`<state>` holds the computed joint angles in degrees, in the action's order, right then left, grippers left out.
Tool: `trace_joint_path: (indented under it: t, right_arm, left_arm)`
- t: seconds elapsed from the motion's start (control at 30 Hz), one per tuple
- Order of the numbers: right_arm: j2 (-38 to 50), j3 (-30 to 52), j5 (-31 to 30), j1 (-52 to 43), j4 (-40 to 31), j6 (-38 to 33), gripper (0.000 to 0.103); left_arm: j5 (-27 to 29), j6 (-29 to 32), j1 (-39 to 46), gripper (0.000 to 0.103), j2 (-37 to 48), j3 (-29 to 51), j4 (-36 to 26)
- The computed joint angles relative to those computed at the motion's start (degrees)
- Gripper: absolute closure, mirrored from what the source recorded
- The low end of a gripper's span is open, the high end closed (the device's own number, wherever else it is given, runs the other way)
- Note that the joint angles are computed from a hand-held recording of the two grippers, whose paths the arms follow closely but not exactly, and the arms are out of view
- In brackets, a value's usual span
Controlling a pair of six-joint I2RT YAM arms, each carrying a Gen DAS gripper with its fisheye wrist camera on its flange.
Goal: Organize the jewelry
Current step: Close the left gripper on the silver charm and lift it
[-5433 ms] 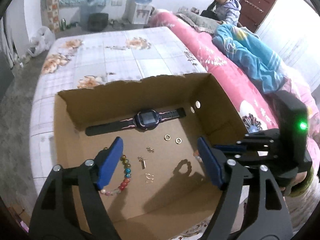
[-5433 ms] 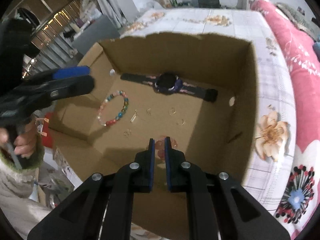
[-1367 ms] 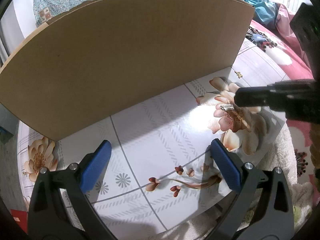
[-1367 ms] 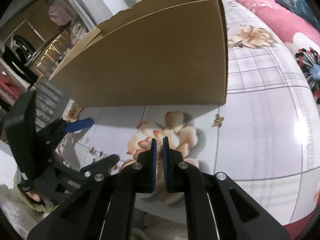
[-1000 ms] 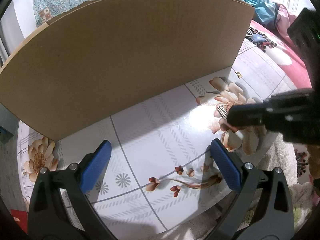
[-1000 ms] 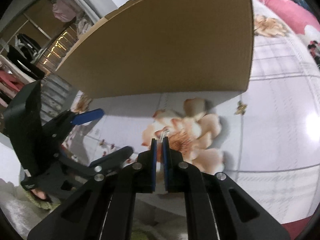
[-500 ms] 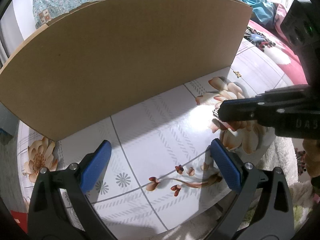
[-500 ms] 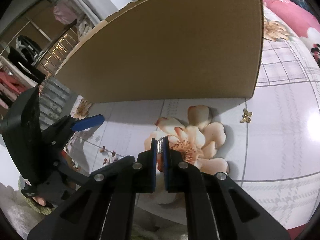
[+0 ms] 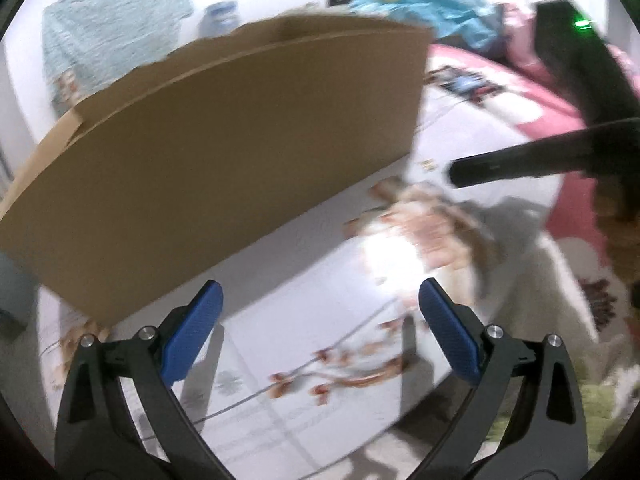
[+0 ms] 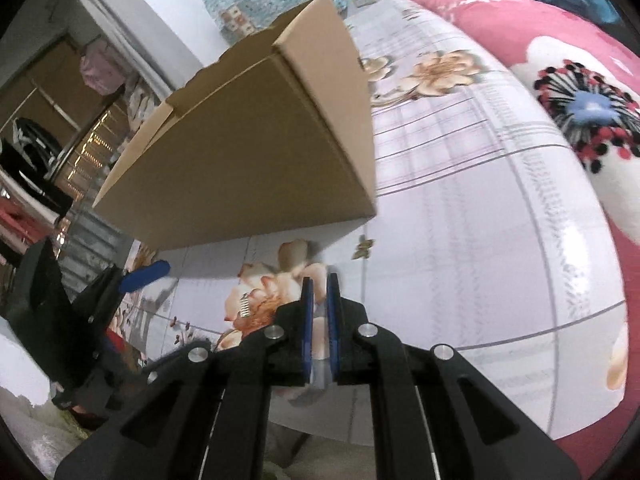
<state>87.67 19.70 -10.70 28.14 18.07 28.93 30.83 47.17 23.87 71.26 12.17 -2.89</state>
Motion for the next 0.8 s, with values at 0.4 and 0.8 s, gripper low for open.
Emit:
trace_joint_path:
  t: [0.4, 0.8]
  right_arm:
    - [-0.14, -3.51, -5.03, -6.08, 4.51, -2.36, 0.096]
    - [1.72, -4.06, -7.4, -8.88, 6.65, -3.56, 0.096]
  left_arm:
    - [-1.21, -0.62, -9.93, 0.074, 8.61, 5.68, -0.95]
    - [-4.31, -2.04, -16.32, 0.087, 8.99, 5.39, 1.25]
